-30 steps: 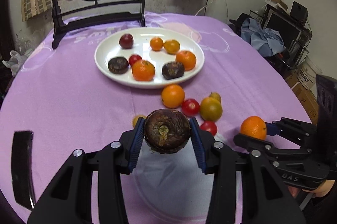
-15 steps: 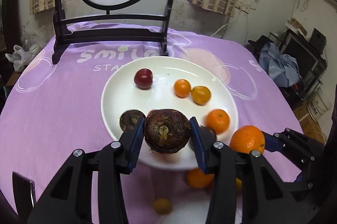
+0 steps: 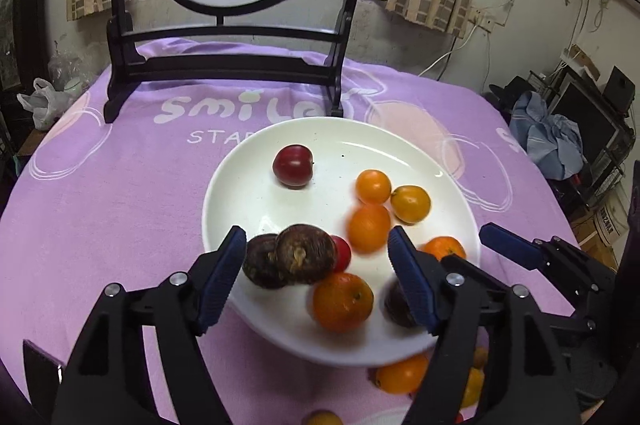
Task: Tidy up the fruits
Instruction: 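Release the brown fruit onto the plate with the left tool while the right tool drops the orange there, then grasp a red cherry tomato with the right tool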
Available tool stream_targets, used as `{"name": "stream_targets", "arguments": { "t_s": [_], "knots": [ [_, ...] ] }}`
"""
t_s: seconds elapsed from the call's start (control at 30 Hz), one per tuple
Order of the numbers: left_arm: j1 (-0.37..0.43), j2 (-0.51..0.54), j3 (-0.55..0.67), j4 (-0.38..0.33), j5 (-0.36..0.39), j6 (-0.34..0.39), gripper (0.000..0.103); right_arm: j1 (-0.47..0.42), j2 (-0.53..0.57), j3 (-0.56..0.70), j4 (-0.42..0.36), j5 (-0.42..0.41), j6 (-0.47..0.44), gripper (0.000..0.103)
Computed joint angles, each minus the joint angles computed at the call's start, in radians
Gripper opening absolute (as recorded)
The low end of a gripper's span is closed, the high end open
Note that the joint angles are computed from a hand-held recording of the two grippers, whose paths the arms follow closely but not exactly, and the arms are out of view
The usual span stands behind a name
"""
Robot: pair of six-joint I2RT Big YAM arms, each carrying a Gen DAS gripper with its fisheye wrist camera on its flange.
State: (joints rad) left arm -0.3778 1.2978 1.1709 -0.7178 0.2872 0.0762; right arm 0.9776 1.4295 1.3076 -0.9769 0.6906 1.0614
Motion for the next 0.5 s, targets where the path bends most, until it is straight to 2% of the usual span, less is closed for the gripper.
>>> {"name": "stream_targets", "arguments": {
  "t_s": [0.07,0.13,0.2,0.37,0.5],
  "knots": [
    [0.006,-0.051,-0.030,-0.007,-0.018,-0.005,0.085,0.026,-0.013,-0.011,-0.016,0.008,0.024,0.060],
    [0.016,-0.108,-0.070,-0.003,-0.007,-0.012,0.088,0.063,-0.027,-0.027,-0.036,0.014,0.069,0.061],
    [0.023,-0.171,-0.116,-0.010,0.010,-0.002,0.091,0.097,-0.034,-0.038,-0.054,0.011,0.109,0.061],
    [0.015,-0.320,-0.231,-0.048,-0.025,0.060,0.096,0.186,-0.038,-0.054,-0.122,0.010,0.234,0.061],
    [0.042,-0.372,-0.277,-0.098,0.000,0.083,0.097,0.258,-0.036,-0.069,-0.138,0.001,0.313,0.061]
  ]
}}
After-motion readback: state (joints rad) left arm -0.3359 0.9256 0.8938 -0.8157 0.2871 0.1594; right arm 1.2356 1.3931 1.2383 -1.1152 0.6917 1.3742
